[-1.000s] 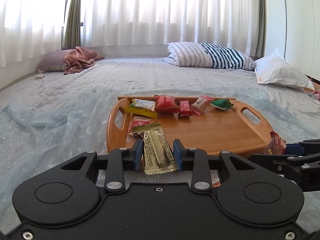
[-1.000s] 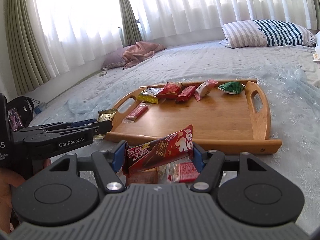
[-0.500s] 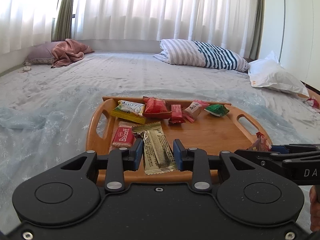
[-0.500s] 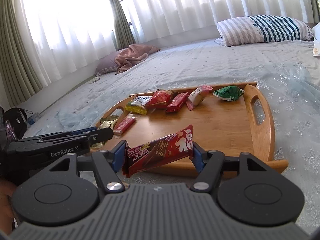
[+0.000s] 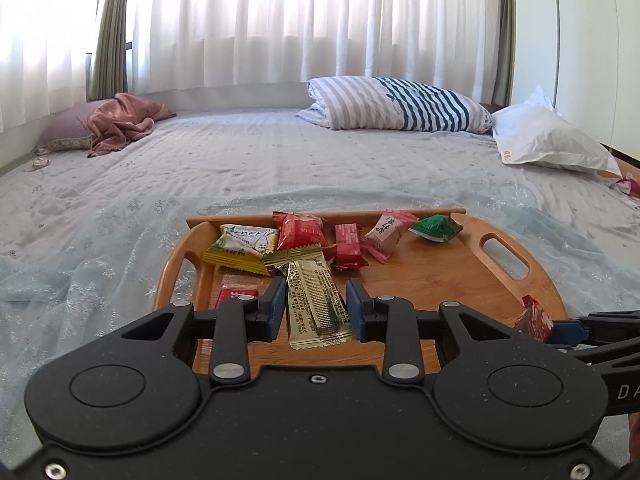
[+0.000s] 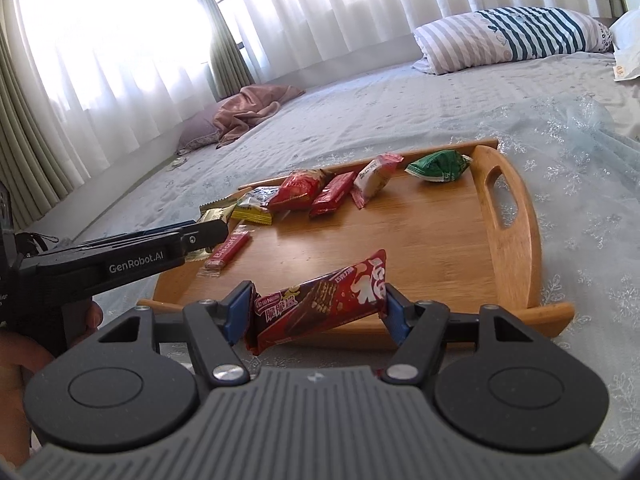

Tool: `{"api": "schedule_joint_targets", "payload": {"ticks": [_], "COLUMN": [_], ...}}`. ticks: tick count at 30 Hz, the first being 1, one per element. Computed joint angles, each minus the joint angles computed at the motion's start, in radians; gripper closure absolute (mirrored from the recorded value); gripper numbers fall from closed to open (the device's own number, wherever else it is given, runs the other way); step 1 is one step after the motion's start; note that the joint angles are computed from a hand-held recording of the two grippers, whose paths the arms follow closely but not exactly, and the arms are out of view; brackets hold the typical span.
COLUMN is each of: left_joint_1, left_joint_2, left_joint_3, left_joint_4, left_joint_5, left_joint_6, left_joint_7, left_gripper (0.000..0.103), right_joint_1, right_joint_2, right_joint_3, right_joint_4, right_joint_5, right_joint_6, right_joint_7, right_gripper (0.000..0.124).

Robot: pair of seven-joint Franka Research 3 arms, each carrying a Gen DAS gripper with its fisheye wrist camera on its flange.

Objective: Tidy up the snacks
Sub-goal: 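Lower gold wrapper into tray with left tool while right tool lowers chocolate bar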

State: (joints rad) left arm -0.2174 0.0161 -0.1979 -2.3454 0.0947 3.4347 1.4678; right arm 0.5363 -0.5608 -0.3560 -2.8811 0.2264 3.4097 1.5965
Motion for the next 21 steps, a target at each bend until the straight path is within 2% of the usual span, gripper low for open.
{"api": "schedule_joint_targets", "payload": {"ticks": [1,3,4,7,11,15,21], "left_joint_1": [-0.003,-0.051,-0.066,-0.061,-0.114,-0.078,-0.084], "left_joint_2": [0.005,0.018,0.024,0.040,0.061,0.081,0.111], "left_joint_3": [0.001,0.017,0.025,0.032,0.083,0.069,0.093], "left_joint_4": [0.007,0.022,0.031,0.052,0.079,0.099,0.130], "left_joint_5": [-0.008,-0.159,-0.196,-0.166,-0.210,-0.124,-0.040], "left_joint_6": [-0.007,-0.015,-0.019,-0.030,-0.037,-0.046,-0.061], "left_joint_7": [0.015,0.162,0.199,0.172,0.213,0.140,0.078], "left_gripper": [0.072,0.072,0.072,0.072,0.072,0.072,0.072], "right_joint_1": [-0.010,-0.028,-0.034,-0.035,-0.019,0.021,0.032], "right_joint_2": [0.000,0.004,0.008,0.025,0.048,0.067,0.097], "right_joint_3": [0.006,0.021,0.026,0.025,0.012,-0.026,-0.042], "right_joint_4": [0.004,0.012,0.016,0.033,0.053,0.072,0.098], "right_joint_5": [-0.001,0.000,0.002,0.005,0.002,-0.010,-0.011], "right_joint_6": [-0.007,-0.016,-0.017,-0.017,-0.016,-0.018,-0.016], "right_joint_7": [-0.004,-0.013,-0.019,-0.028,-0.036,-0.042,-0.040], "right_gripper": [0.054,0.054,0.054,0.054,0.054,0.054,0.054]}}
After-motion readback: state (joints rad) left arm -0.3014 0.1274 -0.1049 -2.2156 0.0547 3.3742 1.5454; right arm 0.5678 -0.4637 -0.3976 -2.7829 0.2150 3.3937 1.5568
